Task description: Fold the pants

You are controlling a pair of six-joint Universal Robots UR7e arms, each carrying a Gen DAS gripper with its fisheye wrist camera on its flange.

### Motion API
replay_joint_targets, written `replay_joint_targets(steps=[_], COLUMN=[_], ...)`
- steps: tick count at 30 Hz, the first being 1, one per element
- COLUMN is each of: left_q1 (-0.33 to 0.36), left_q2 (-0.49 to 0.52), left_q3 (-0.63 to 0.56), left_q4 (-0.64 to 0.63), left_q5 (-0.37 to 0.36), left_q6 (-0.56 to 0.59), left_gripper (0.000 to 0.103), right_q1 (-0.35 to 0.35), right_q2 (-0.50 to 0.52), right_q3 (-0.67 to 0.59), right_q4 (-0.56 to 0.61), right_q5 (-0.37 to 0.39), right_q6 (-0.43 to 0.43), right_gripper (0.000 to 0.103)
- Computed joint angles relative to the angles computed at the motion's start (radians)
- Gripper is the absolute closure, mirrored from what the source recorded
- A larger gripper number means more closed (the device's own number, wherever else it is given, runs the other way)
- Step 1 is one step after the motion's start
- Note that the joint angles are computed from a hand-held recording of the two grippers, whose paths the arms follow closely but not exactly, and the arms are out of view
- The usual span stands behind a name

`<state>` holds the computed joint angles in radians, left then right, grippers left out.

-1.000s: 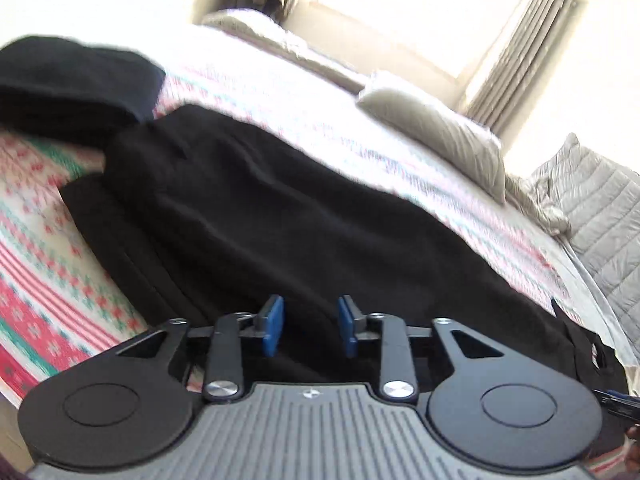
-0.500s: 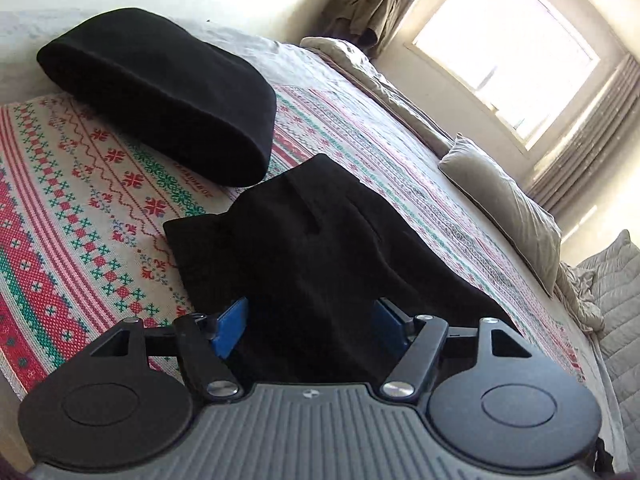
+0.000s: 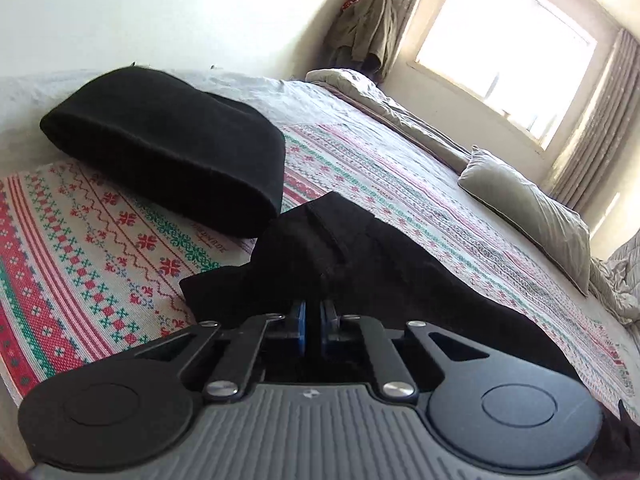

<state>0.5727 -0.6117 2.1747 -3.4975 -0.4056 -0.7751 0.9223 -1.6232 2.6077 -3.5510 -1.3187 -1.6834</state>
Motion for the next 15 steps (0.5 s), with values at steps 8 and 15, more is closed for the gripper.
replay_joint_targets(steps=[8,15], left_q1=[-0.024,-0.012], left_q2=[-0.125,-0.182], left_q3=[0.076,0.095], left_q4=[0.225,0.443], left_q5=[-0.026,-0.051], left_q6=[-0.124,-0.251], left_gripper=[0.079,0.079], right_q1=[-0.023,0.004], right_q2=[-0.264,-0.222], right_q3=[0.024,0.071], right_q4=[0.363,0.324], right_q5=[0.034,-0.085], right_q6=[-0.002,-0.11], right_gripper=[0.103,0.103])
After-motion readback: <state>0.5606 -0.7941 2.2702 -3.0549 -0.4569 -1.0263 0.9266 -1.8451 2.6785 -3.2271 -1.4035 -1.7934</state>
